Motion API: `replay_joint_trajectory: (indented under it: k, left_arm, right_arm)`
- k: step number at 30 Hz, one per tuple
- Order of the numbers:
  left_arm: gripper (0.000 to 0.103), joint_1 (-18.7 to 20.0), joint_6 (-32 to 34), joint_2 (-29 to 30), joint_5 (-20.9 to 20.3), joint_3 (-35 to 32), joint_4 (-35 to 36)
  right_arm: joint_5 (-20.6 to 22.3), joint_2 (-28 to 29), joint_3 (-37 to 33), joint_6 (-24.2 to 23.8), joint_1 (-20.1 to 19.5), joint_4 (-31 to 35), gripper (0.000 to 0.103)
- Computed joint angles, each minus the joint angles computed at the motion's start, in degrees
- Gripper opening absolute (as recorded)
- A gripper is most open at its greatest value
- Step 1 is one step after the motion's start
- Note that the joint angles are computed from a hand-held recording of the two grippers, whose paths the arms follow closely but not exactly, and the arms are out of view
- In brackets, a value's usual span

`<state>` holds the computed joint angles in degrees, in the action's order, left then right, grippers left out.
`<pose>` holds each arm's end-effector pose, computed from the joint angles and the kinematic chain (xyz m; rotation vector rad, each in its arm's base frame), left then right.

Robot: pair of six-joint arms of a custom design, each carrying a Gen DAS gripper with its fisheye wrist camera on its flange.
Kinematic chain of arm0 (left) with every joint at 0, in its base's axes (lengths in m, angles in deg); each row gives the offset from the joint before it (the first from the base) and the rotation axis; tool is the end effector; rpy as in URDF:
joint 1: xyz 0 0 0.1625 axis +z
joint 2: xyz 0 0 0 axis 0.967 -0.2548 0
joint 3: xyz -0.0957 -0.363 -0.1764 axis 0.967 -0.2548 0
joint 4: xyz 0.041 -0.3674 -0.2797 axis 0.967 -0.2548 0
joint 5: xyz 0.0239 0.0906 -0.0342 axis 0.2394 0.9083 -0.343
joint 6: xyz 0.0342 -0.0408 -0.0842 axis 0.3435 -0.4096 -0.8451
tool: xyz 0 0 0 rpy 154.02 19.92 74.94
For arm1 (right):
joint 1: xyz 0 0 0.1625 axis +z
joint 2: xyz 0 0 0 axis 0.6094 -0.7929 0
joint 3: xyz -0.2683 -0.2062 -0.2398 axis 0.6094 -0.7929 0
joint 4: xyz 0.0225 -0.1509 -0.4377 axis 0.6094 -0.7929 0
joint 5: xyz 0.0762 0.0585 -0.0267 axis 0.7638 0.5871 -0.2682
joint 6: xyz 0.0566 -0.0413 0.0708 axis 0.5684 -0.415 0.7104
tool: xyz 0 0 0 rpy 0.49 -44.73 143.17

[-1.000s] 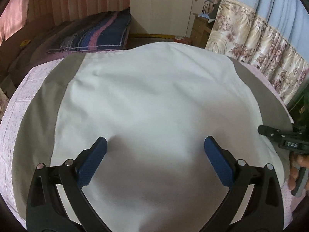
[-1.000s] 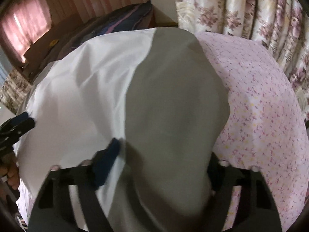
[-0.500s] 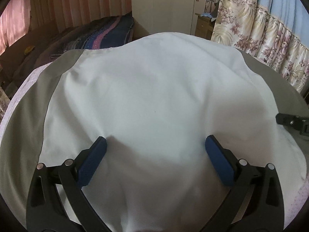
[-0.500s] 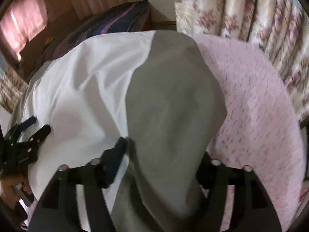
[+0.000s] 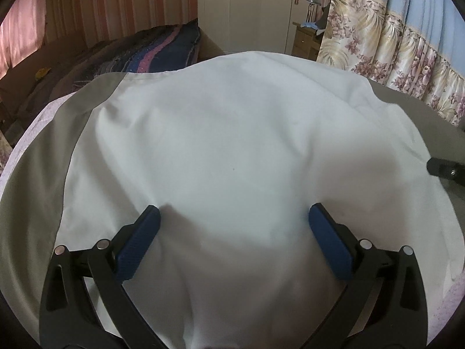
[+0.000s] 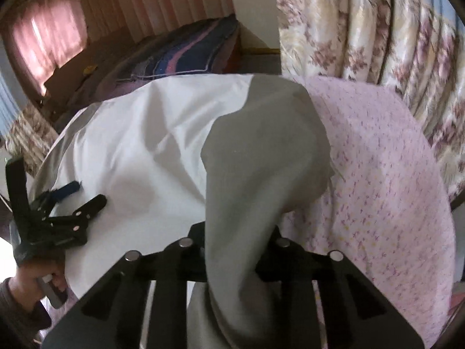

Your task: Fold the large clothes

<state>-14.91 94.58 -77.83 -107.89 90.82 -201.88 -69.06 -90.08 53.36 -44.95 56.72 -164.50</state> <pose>-0.1412 -0.6623 0.1302 0.4486 2.3094 -0.8039 0.1401 -0.6851 0.1830 0.3986 -2.4706 0.7221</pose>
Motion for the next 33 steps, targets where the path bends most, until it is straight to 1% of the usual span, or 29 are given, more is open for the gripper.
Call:
replay_joint_trajectory:
  k: [2, 6, 9, 15, 17, 18, 20, 21, 23, 27, 29, 31, 33]
  left_arm:
    - [0.100, 0.07, -0.07, -0.11, -0.23, 0.07, 0.01]
    - [0.100, 0.05, -0.36, 0.06, -0.47, -0.11, 0.04]
    - [0.100, -0.05, -0.46, 0.08, -0.19, -0.05, 0.15]
    - [0.100, 0.30, -0.81, -0.53, -1.48, 0.12, 0.27]
    - [0.100, 0.73, -1.22, -1.59, -3.98, 0.65, -0.02]
    - [0.100, 1.12, -1.76, -3.06, -6.37, 1.15, 0.72]
    - [0.098, 1.40, -2.53, -5.28, -8.97, 1.79, 1.88]
    - [0.098, 1.33, -2.34, -7.07, -10.36, 2.61, 1.09]
    - [0.098, 1.03, -0.75, -10.25, -11.50, 3.80, -0.08]
    - [0.100, 1.22, 0.73, -17.28, -11.35, 5.74, -2.17]
    - [0.100, 1.95, 0.82, -20.29, -11.21, 6.27, -1.97]
    - [0.100, 2.72, 0.99, -23.12, -9.56, 7.23, -3.07]
    - [0.100, 4.04, 0.20, -25.69, -8.83, 7.98, -2.89]
  right_arm:
    - [0.35, -0.54, -0.03, 0.92, 0.30, 0.66, 0.020]
    - [3.52, -1.92, -0.01, 3.72, 0.40, 1.14, 0.019]
    - [5.16, -2.62, -0.15, 5.56, 1.35, 1.30, 0.018]
    - [5.48, -2.24, -1.77, 7.48, 4.76, 1.99, 0.017]
    - [4.83, -1.70, -2.26, 8.27, 6.30, 1.45, 0.017]
    - [4.96, -1.41, -2.67, 9.16, 6.98, 1.44, 0.017]
    - [5.49, -0.55, -3.60, 10.74, 8.39, 0.98, 0.016]
    - [6.19, -0.18, -3.95, 11.25, 8.87, 0.76, 0.016]
    - [6.67, 0.99, -5.06, 12.47, 10.24, 0.63, 0.016]
    - [3.26, 6.48, -9.38, 13.23, 14.19, 0.45, 0.016]
    - [-1.08, 10.56, -12.23, 12.04, 16.54, -0.30, 0.016]
    - [-5.82, 15.16, -15.37, 9.97, 18.65, -0.58, 0.016]
    - [-9.09, 20.24, -18.51, 9.51, 20.12, 0.02, 0.016]
